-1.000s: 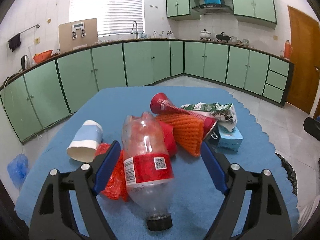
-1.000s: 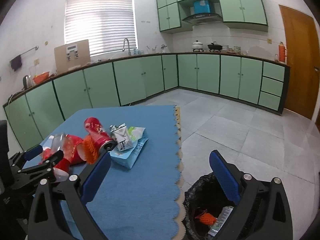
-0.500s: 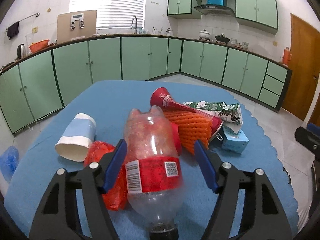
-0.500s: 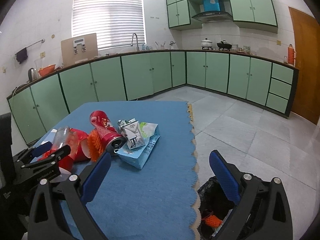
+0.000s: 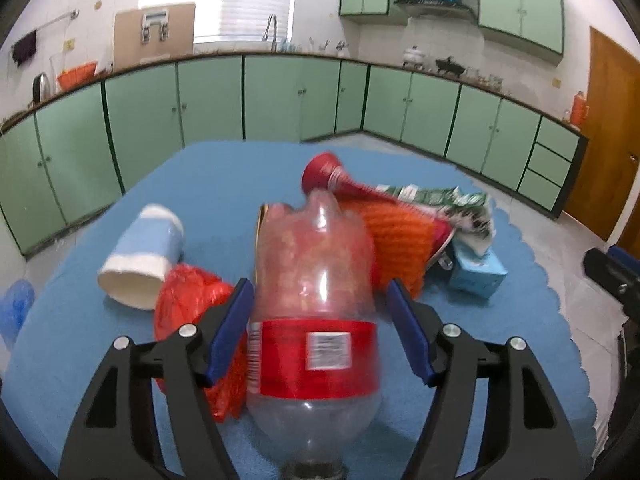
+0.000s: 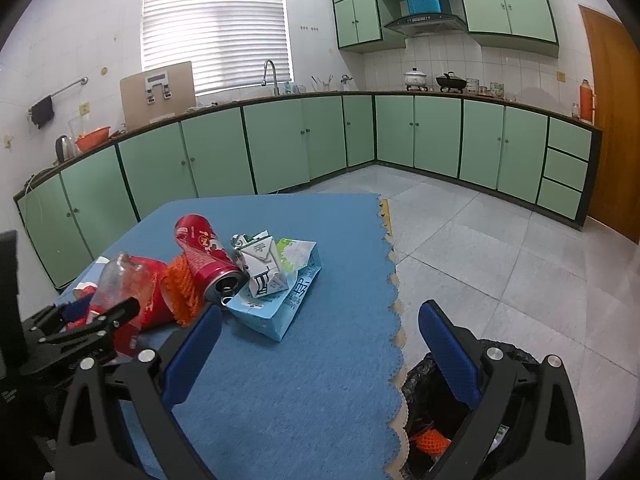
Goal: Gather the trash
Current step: 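Return to the mat and grasp the clear red-label bottle with the left gripper, then grasp the white-green milk carton with the right gripper while the left holds the bottle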
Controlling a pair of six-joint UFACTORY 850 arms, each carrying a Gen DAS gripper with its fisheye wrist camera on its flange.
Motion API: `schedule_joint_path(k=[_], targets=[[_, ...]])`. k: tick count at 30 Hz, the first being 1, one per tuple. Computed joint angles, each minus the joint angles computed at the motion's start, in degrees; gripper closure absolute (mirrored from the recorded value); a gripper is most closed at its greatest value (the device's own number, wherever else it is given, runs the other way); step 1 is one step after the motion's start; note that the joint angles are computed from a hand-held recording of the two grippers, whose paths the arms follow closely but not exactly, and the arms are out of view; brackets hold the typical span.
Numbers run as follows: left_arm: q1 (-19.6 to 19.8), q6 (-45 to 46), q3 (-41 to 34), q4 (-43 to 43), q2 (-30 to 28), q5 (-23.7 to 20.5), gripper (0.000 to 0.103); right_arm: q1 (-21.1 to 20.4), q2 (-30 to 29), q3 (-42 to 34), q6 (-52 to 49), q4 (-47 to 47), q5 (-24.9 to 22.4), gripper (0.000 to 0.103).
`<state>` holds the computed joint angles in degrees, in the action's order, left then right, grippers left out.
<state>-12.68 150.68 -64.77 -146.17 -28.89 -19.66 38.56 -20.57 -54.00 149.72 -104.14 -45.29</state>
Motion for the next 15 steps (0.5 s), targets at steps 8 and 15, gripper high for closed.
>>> schedule_joint_path(k=[8,15], targets=[[0.9,-8.8,0.0,7.2,-0.3,-0.1,0.043,-0.1,0.1,-0.2,-0.8,0.2,0.1,0.007],[1.5,-12.2,1.3,10.5,2.6,-1.2,0.043,-0.3,0.1,-0.9,-1.6,-0.9,0.2,0.011]])
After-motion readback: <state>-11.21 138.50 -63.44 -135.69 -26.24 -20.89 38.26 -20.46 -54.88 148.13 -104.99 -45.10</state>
